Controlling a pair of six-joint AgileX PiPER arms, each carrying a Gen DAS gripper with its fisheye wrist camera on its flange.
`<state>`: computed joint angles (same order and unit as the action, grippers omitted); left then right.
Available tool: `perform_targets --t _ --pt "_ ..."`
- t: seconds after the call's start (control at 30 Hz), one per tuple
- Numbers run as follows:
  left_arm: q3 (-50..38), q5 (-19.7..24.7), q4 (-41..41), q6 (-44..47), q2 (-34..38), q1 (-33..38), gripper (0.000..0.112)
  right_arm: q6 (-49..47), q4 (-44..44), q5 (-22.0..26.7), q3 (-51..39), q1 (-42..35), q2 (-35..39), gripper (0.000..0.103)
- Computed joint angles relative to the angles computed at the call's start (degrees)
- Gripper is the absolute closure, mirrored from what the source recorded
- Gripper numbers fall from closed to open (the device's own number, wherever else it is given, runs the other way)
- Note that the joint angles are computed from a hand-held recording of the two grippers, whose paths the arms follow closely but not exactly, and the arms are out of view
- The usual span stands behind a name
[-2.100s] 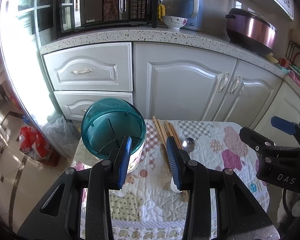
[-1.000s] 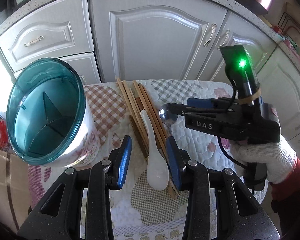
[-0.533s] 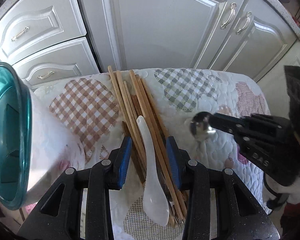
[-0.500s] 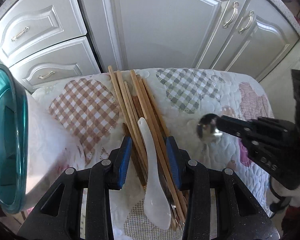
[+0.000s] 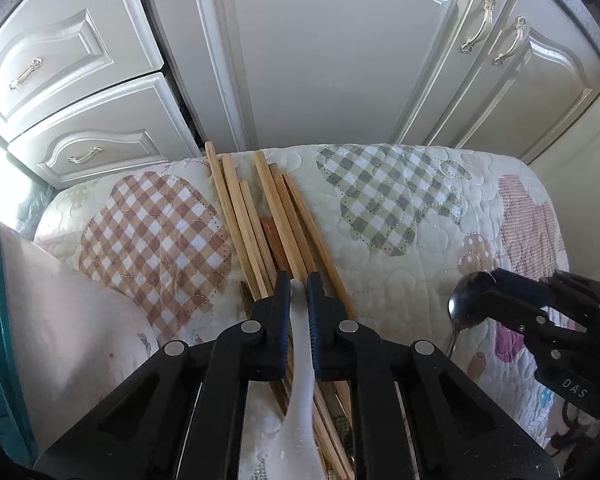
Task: Organize utensils
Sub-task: 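Lower the white spoon into the teal holder with the left tool while the right tool inserts the metal spoon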
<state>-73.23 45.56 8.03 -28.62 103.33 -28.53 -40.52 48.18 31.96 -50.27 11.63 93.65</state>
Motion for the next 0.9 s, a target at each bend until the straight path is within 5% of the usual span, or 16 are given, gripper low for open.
perform_targets --t 0.1,0.13,0.2,0.3,0.9 --pt "3.7 -1.3 -6.6 5.6 -4.4 1.7 0.106 -1.6 1.8 0.5 -1.0 0.3 1.8 0.073" --pt "4.8 -1.6 -7.1 6.2 -6.1 1.6 0.106 -1.4 1.6 0.1 -1.1 0.8 2.1 0.076" --pt "6.9 -2.0 -8.4 7.5 -9.1 1.7 0.106 -0.6 1.7 -0.6 -0.9 1.4 2.1 0.099" --pt "9.3 -2.2 -10.8 9.3 -13.4 2.0 0.106 -0.3 2.5 -0.8 -0.1 1.6 0.5 0.099" --pt "13.6 7.1 -24.2 20.3 -38.5 13.0 0.108 28.8 -26.8 1.1 -3.6 9.4 -18.0 0.101"
